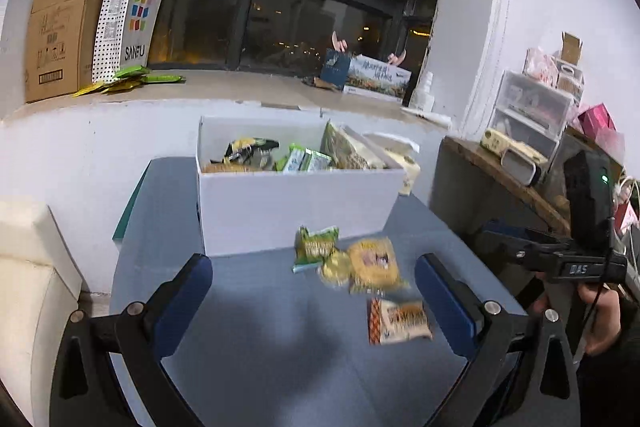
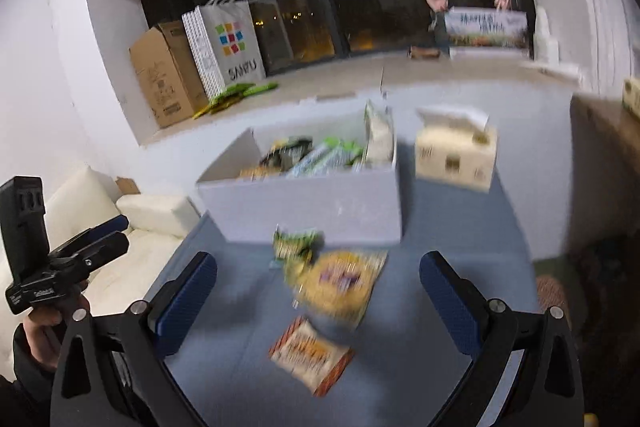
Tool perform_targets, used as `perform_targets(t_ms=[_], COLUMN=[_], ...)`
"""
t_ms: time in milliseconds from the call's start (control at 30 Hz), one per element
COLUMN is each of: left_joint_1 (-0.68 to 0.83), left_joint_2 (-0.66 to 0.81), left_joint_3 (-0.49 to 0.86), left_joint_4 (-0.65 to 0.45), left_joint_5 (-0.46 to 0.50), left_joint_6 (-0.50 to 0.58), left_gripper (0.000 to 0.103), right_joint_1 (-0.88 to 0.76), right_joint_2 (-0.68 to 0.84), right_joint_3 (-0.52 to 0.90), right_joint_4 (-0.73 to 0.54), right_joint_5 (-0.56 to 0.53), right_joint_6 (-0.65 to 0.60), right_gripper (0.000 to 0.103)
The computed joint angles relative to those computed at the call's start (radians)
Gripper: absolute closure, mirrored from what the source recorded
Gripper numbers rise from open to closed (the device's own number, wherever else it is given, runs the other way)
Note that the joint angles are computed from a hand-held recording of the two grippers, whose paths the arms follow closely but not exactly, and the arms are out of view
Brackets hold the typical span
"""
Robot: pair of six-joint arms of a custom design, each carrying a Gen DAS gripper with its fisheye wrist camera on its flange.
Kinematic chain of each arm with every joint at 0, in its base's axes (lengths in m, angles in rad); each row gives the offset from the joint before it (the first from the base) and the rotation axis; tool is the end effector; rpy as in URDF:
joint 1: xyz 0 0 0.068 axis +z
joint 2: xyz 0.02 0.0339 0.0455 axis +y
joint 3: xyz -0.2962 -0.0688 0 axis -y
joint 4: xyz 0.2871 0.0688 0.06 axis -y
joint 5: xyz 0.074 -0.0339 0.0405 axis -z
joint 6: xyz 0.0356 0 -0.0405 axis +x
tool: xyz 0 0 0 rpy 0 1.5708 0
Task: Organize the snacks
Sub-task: 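Drop both bags into the white box and open both tools, then grasp the green garlic-flavour pack with the right tool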
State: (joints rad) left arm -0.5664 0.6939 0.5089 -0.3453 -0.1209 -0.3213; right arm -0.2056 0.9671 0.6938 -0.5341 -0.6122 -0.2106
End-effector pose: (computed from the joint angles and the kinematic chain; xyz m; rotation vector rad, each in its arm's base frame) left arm 0.1541 -0.0929 0.2538 0.1864 2.1149 -0.4060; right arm 0.2154 -0.0240 0.2631 -0.2888 2.2324 0.5053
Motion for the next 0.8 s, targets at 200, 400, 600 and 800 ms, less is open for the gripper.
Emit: perform_targets(t_ms=[200, 400, 600, 800], left_joint_1=[-0.043, -0.051, -0.074, -0.074], left_joint_2=[-0.044, -0.078, -0.099, -0.106], left_joint_3=[-0.011, -0.006, -0.014, -0.026], left_joint_4=[-0.052, -0.08, -0.097, -0.101], left_joint_5=[-0.035, -0.043, -0.051, -0.05], left_joint_6=[-0.028, -0.033, -0.045, -0.049], left_gripper=[0.0, 0.0, 0.0, 0.0], right_joint_1=[0.092, 0.214, 0.341, 0.401], right_joint_2=[0.028, 0.114, 0.348, 0.589], right_joint_3=[-0.026, -0.001, 0.112, 0.247], right_joint_4=[0.039, 0.094, 0.142, 0.145], right_joint_5=[0.044, 0.125, 0.215, 0.273], right_joint_6=[0.018, 0.027, 0.041, 0.071], right_gripper=[0.0, 0.0, 0.0, 0.0])
